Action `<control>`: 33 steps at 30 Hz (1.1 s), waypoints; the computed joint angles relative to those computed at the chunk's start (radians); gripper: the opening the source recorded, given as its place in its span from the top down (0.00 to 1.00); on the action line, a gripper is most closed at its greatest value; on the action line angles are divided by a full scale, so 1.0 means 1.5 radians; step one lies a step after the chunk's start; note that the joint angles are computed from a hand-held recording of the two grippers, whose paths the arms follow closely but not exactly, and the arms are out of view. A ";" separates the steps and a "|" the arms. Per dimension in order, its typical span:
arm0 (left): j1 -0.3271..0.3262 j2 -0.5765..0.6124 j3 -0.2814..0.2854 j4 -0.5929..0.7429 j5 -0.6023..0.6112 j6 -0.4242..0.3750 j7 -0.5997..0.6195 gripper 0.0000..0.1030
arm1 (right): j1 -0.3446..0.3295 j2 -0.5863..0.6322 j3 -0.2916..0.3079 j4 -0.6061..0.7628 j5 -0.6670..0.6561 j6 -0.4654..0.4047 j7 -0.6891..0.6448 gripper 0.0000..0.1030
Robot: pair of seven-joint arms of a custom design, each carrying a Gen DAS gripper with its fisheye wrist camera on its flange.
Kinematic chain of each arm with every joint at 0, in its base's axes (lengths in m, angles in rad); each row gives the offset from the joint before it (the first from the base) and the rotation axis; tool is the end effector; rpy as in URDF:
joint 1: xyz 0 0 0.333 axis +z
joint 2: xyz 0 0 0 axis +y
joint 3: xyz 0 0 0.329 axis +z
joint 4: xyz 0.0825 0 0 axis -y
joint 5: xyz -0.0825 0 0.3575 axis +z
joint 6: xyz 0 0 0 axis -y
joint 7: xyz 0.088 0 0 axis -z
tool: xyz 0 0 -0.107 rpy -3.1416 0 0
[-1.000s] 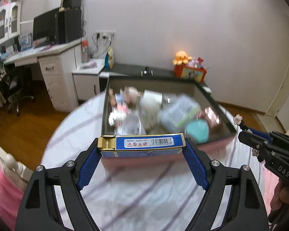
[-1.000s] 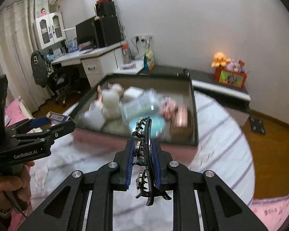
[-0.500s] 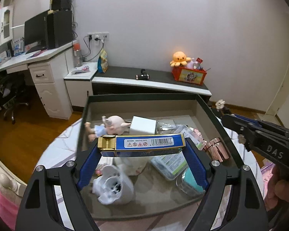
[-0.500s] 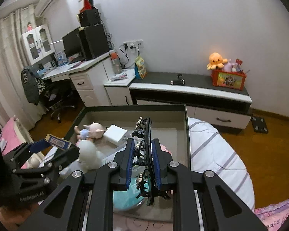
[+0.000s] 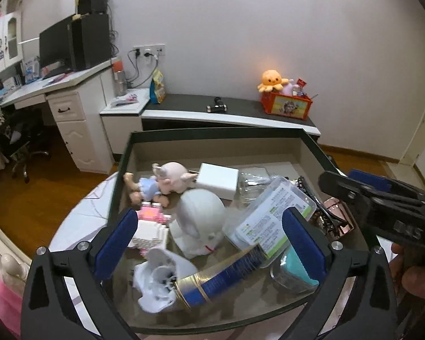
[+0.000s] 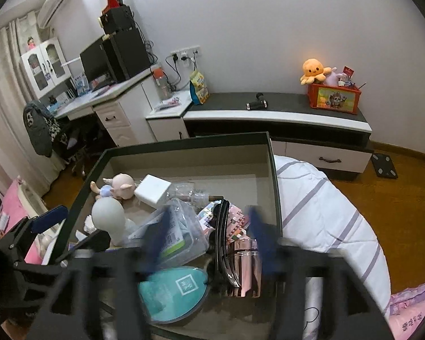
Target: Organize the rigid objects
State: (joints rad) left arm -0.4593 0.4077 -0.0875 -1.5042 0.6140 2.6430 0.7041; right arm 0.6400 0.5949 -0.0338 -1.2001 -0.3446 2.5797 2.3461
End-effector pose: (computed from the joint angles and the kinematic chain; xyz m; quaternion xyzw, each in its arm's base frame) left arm 0.6013 -0.3695 0.5365 -0.6158 0.6753 -0.3259 0.2421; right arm 0.6141 0.4431 0.5457 -0.6664 0.6265 -0.1823 0.3607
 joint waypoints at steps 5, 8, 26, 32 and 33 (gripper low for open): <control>0.000 -0.044 0.010 -0.055 0.037 0.012 -0.045 0.00 | 0.034 -0.037 -0.033 -0.047 -0.053 0.006 0.078 0.00; 0.010 -0.075 0.005 -0.093 0.055 0.023 -0.068 0.00 | 0.040 -0.065 -0.036 -0.090 -0.087 0.031 0.127 0.00; 0.084 -0.262 -0.085 -0.275 0.152 0.022 -0.166 0.00 | 0.070 -0.247 0.024 -0.286 -0.380 0.010 0.401 0.00; 0.109 -0.317 -0.116 -0.323 0.154 0.027 -0.186 0.00 | 0.056 -0.280 0.075 -0.320 -0.433 -0.032 0.459 0.00; 0.113 -0.326 -0.121 -0.330 0.157 0.026 -0.189 0.00 | 0.056 -0.285 0.084 -0.323 -0.442 -0.045 0.465 0.00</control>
State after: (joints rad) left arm -0.2892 -0.0808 -0.2690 -1.9993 0.8493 2.6826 0.4208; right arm 0.7237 0.1680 0.0915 -1.6840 -1.0078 2.5124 3.0441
